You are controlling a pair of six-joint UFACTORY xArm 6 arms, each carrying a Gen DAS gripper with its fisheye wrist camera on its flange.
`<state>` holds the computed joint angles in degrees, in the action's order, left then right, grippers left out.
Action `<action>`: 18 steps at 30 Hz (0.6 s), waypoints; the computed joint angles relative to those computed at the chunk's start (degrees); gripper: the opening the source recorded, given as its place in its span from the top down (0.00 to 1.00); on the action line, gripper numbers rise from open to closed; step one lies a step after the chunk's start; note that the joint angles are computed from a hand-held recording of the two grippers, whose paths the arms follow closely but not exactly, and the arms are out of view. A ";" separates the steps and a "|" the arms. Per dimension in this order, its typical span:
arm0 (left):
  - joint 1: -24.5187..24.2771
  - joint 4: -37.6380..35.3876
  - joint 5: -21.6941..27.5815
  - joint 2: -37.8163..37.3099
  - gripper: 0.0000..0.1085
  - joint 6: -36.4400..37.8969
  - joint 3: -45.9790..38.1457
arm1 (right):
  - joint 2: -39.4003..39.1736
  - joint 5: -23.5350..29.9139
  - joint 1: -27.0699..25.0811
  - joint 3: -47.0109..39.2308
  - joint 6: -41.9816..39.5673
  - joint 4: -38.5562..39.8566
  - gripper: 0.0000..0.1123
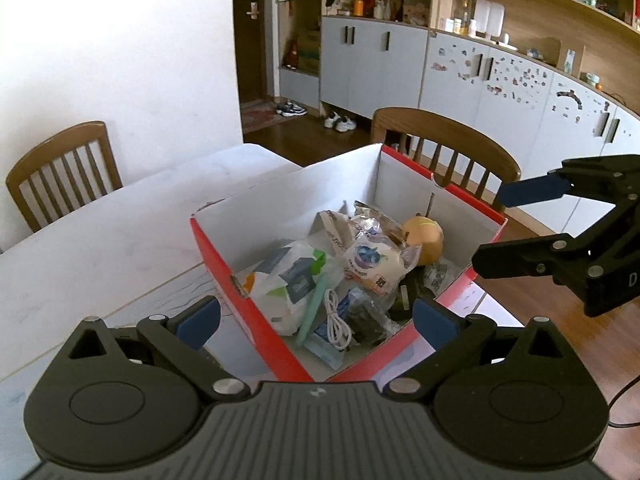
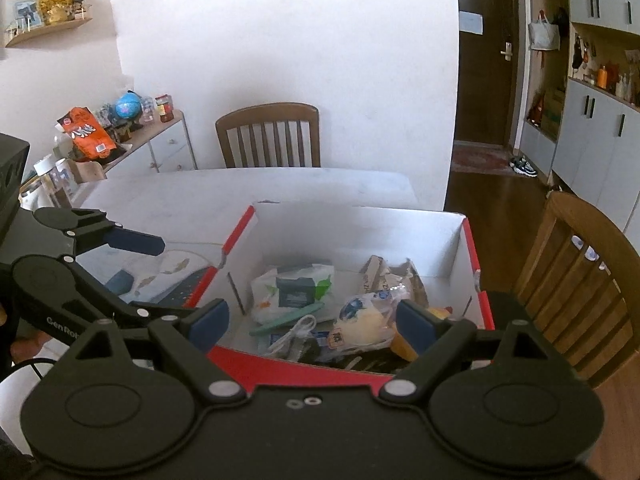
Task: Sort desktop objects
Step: 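Withdraw both open tools up and away from the box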
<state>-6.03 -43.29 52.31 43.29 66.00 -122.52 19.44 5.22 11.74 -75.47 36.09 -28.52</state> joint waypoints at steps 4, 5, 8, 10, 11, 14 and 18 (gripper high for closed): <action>0.32 -0.19 -0.39 -1.36 0.05 -0.07 1.99 | -0.51 -0.45 0.27 0.81 1.86 -1.39 0.19; 0.30 -0.18 -0.95 -1.89 0.05 0.11 2.92 | -0.55 -0.46 0.33 0.91 3.09 -2.58 0.19; 0.31 -0.10 -1.86 -2.99 0.05 0.41 4.92 | -0.74 -0.45 0.33 1.09 5.22 -4.90 0.19; 0.43 -0.06 -2.16 -3.39 0.05 0.43 5.73 | -0.82 -0.47 0.40 1.17 7.31 -6.91 0.19; 0.47 0.07 -2.07 -3.41 0.05 0.23 5.87 | -0.88 -0.46 0.40 1.20 8.75 -8.24 0.19; 0.58 0.42 -2.18 -3.67 0.05 -0.23 6.62 | -0.97 -0.51 0.51 1.38 11.65 -10.53 0.19; 0.87 0.41 -1.95 -3.75 0.05 -0.06 7.10 | -1.01 -0.36 0.71 1.78 12.61 -10.65 0.19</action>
<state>-5.16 -42.88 50.35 39.54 65.94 -115.42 18.44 4.85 12.45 -73.69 48.70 -39.17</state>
